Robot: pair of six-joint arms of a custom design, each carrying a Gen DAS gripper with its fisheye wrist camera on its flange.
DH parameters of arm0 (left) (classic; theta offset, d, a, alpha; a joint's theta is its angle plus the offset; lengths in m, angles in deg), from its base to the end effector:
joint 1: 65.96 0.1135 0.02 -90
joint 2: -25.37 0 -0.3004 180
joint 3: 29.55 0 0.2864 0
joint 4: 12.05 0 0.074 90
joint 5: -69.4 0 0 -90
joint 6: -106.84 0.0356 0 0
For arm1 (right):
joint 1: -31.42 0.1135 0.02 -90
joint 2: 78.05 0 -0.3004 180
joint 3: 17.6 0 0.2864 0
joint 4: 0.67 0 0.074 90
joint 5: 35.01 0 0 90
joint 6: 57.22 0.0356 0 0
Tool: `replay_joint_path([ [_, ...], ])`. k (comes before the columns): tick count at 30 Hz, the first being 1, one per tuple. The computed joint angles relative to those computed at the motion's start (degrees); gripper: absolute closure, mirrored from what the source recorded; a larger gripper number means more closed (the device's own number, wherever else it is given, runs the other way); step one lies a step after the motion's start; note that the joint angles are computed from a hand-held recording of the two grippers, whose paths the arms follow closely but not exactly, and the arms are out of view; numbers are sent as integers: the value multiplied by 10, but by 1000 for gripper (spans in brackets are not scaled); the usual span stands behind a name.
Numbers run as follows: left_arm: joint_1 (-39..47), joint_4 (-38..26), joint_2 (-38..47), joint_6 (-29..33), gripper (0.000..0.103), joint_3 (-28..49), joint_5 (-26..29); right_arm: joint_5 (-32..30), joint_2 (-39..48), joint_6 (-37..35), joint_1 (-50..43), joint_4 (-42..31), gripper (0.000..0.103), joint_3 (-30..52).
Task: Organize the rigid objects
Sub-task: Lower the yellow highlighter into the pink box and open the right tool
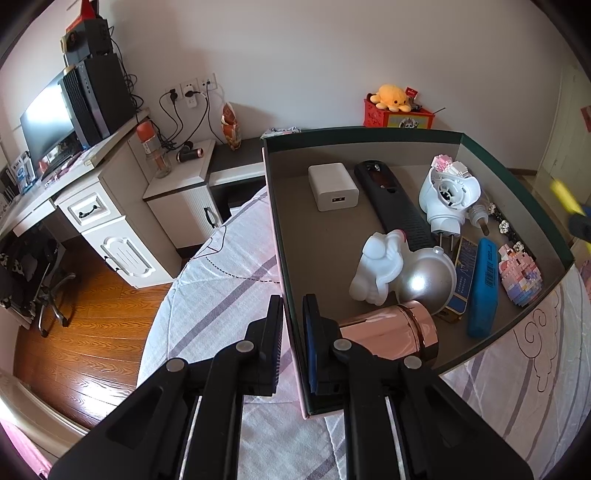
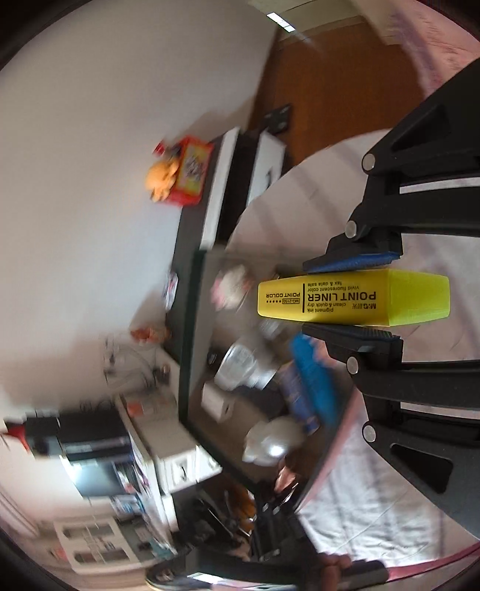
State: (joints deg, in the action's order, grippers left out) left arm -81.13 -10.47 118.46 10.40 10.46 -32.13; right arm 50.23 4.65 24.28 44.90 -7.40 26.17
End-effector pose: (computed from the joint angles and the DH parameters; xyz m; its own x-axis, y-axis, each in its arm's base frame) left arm 0.2683 -0.0654 0.0993 -0.7659 0.0938 -0.6361 0.0507 0.9950 0.0856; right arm 0.2727 0.0684 0.1532 -0.6452 -0.3061 -0.7000 -0.3883 0.9204 -0.0446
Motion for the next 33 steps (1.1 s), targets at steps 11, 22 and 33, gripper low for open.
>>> replay_joint_path([
  [11, -1, 5, 2, -2, 93, -1, 2, 24, 210, 30, 119, -29, 76, 153],
  [22, 4, 3, 3, 2, 93, 2, 4, 9, 212, 30, 116, -3, 76, 142],
  [33, -5, -1, -1, -1, 92, -1, -7, 20, 149, 46, 111, 12, 56, 102],
])
